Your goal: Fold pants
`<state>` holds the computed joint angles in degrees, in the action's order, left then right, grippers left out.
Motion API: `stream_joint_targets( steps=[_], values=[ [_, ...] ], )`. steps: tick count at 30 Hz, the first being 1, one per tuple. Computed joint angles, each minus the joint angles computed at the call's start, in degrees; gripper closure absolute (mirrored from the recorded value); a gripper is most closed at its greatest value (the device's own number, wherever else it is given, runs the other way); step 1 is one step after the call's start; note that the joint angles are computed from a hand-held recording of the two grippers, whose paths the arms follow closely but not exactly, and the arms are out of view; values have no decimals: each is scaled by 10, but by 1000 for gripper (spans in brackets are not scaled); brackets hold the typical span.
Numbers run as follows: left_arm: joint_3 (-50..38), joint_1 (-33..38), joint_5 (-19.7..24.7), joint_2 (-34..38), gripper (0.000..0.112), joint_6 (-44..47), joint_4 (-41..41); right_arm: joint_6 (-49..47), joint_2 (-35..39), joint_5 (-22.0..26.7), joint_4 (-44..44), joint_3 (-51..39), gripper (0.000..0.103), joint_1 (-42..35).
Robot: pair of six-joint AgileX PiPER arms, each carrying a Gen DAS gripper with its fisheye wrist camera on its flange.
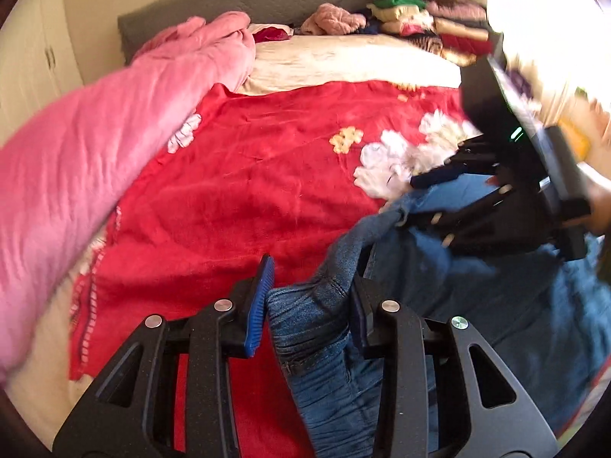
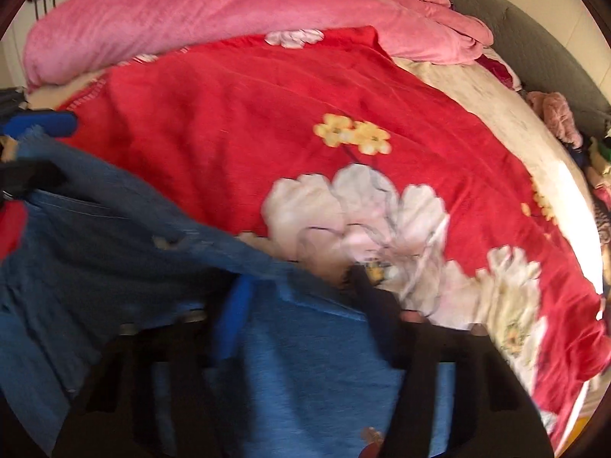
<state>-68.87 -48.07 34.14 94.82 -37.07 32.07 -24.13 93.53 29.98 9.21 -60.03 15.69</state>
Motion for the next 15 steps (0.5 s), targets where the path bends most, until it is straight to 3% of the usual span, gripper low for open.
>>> stream_joint_targets(
  steps=[4,8,15],
  values=[
    [-2,2,15,9,85,-8,18,-32,-66,-22,70,57,91,-18],
    [13,14,0,-21,85,18,-22,-79,-166,-21,142,106,92,-36],
    [43,-17,6,-87,85,-15,-21,44,-356,21,71,176,94,7]
  ],
)
